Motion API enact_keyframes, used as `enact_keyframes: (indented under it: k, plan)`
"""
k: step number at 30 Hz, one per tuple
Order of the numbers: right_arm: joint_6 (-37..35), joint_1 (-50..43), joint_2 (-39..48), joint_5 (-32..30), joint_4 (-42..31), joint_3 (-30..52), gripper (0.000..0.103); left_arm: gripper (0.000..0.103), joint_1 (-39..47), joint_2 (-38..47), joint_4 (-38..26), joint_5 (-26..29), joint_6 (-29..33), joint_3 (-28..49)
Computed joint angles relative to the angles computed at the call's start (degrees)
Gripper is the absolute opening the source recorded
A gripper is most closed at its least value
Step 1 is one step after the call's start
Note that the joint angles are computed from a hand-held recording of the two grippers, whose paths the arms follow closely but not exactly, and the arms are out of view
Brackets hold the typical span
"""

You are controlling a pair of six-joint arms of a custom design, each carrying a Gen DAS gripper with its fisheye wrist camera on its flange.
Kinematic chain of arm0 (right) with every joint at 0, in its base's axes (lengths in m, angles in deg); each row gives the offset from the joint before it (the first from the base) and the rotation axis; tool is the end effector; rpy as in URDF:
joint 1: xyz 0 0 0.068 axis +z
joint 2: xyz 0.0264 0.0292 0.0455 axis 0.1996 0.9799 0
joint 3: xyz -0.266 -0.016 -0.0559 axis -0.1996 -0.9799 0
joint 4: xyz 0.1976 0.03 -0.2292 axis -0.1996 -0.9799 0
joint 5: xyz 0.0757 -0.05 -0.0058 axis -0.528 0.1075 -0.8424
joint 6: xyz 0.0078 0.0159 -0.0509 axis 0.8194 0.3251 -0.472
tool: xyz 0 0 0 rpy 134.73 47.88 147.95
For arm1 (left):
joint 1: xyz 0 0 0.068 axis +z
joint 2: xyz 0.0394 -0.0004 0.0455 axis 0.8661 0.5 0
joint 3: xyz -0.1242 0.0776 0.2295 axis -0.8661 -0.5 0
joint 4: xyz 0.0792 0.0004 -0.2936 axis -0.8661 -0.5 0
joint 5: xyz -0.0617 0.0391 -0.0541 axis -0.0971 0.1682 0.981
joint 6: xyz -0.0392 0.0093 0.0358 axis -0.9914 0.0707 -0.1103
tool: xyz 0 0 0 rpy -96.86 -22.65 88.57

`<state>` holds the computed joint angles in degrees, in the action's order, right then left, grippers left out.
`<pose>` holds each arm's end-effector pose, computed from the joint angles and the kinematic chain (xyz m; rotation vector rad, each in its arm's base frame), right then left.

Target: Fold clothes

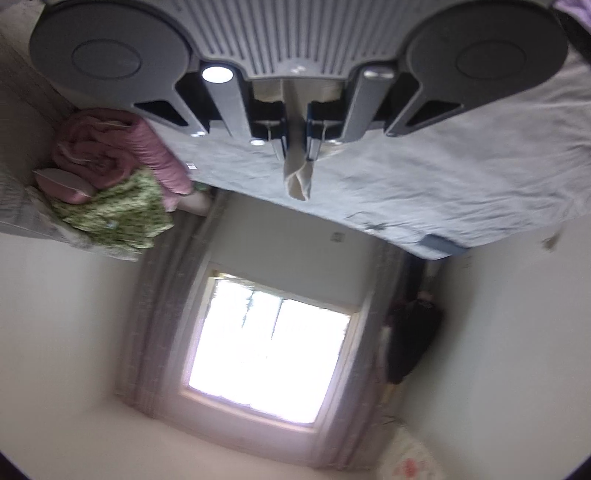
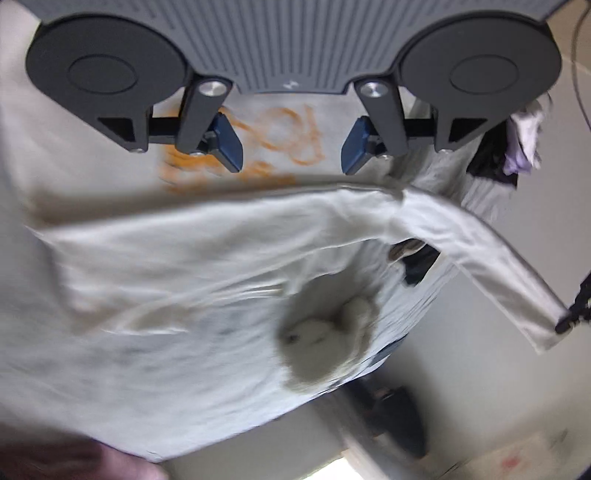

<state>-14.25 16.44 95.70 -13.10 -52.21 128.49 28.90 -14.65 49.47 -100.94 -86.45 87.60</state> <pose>0.3304 0.0524 0.2049 -0.3853 2.3507 0.9478 0.1930 -0.0867 0.3744 -0.4879 1.7098 -0.0053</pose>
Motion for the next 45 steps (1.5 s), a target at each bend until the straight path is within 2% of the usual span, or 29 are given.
enact_keyframes:
  k: [2,5,9,11,14,16,18,20,24,27,29,30,32,34,37,40,45]
  plan:
    - [0.66,-5.16,-0.89,-2.48,-0.82,-0.38,0.068,0.009,-2.09,5.79,4.83,1.31,1.64,2.41]
    - [4.2,-9.27,0.13,-4.17,2.03,-0.84,0.075,0.009,-5.5,16.21,10.78,5.06,2.87,7.48]
    - [9.76,-12.02,3.08,-7.62,2.26,1.0,0.075,0.01,-10.74,32.44,17.02,8.68,5.31,15.3]
    - [10.0,-13.15,2.87,-9.04,1.87,1.56,0.075,0.01,-11.99,40.78,18.94,11.46,5.15,19.78]
    - [12.22,-16.07,3.34,-10.04,2.39,2.5,0.079,0.01,-13.14,51.75,20.01,14.76,1.58,25.09]
    - [13.58,-17.18,4.43,-7.83,3.66,2.72,0.079,0.012,-13.68,56.13,20.33,16.46,-1.65,25.83]
    - [14.89,-18.2,5.63,-5.45,4.93,3.02,0.079,0.024,-14.1,58.81,20.86,18.64,-4.74,24.83]
    - [14.75,-18.25,6.94,-3.28,5.43,3.55,0.079,0.03,-14.51,61.31,21.63,20.86,-7.47,23.83]
    - [16.33,-18.22,9.2,-3.84,6.18,4.6,0.079,0.051,-16.18,52.08,23.43,20.27,-8.25,13.06]
    - [14.22,-16.7,9.01,-1.08,6.81,4.49,0.079,0.051,-16.98,43.15,18.85,15.98,-8.83,6.56]
    - [13.12,-15.54,8.88,0.89,7.63,4.36,0.079,0.051,-16.89,36.86,13.27,12.16,-11.31,2.08]
    - [12.79,-15.05,8.95,1.29,8.37,4.39,0.079,0.051,-16.53,33.73,11.33,11.19,-13.47,-0.6]
    - [12.0,-14.48,9.04,1.57,10.0,4.21,0.079,0.051,-14.67,28.63,11.34,11.94,-17.02,-6.45]
    - [10.81,-14.08,8.82,1.28,11.81,3.74,0.079,0.048,-12.97,26.04,8.88,11.08,-19.32,-9.68]
    - [6.52,-13.0,8.59,2.91,13.83,3.74,0.074,0.048,-10.9,26.25,3.79,7.91,-18.07,-9.29]
    - [5.19,-11.71,10.5,5.39,15.04,5.09,0.07,0.048,-8.76,21.33,4.75,9.39,-19.68,-12.78]
    - [4.25,-8.83,14.53,11.4,14.55,8.46,0.05,0.048,-5.65,17.34,7.51,13.37,-23.93,-16.8]
